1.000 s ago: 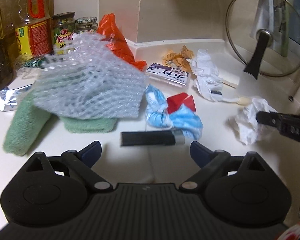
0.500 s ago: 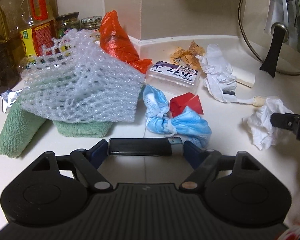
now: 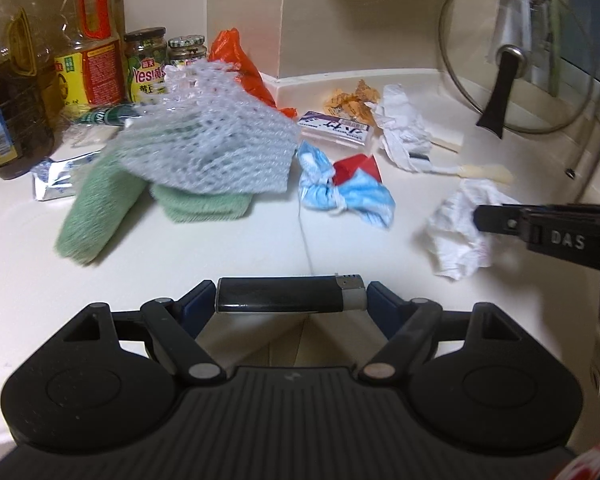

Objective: Collect trash
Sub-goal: 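Carry the lighter and tissue over the wastebasket and open both grippers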

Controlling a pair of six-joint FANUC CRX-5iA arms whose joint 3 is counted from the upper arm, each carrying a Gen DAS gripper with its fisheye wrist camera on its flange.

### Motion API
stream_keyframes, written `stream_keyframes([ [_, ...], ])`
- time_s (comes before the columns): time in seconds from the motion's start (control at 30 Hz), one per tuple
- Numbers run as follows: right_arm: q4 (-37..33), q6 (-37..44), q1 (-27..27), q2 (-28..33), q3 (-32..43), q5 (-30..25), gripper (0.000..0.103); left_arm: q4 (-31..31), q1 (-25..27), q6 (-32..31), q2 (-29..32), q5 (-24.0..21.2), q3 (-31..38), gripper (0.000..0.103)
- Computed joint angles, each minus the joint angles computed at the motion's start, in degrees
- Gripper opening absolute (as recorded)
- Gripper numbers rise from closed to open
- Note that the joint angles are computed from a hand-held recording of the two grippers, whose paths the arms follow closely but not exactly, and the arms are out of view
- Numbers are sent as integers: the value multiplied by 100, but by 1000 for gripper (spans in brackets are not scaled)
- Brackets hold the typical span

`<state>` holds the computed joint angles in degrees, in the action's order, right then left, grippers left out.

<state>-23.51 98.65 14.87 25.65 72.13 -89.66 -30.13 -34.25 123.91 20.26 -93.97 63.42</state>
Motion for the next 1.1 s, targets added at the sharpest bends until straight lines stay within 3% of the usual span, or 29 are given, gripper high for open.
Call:
stream_keyframes([
  [0.33,-226,258,348,-869,-961,-143,13,192,-264,19,-1140,174,-1461,80],
  [0.63,-385,637,790,-1457,-1699,-415,13,399,-321,475,-2005,91,-2682,80],
  [0.87,-52,1068,1234,-1936,-2716,-532,13,719,-239,686,-2465,-25,-3536,80],
  [1.1,348,1228,1560,-2166,-3654,-423,13,1282,-23,350,-2712,344,-4324,80],
])
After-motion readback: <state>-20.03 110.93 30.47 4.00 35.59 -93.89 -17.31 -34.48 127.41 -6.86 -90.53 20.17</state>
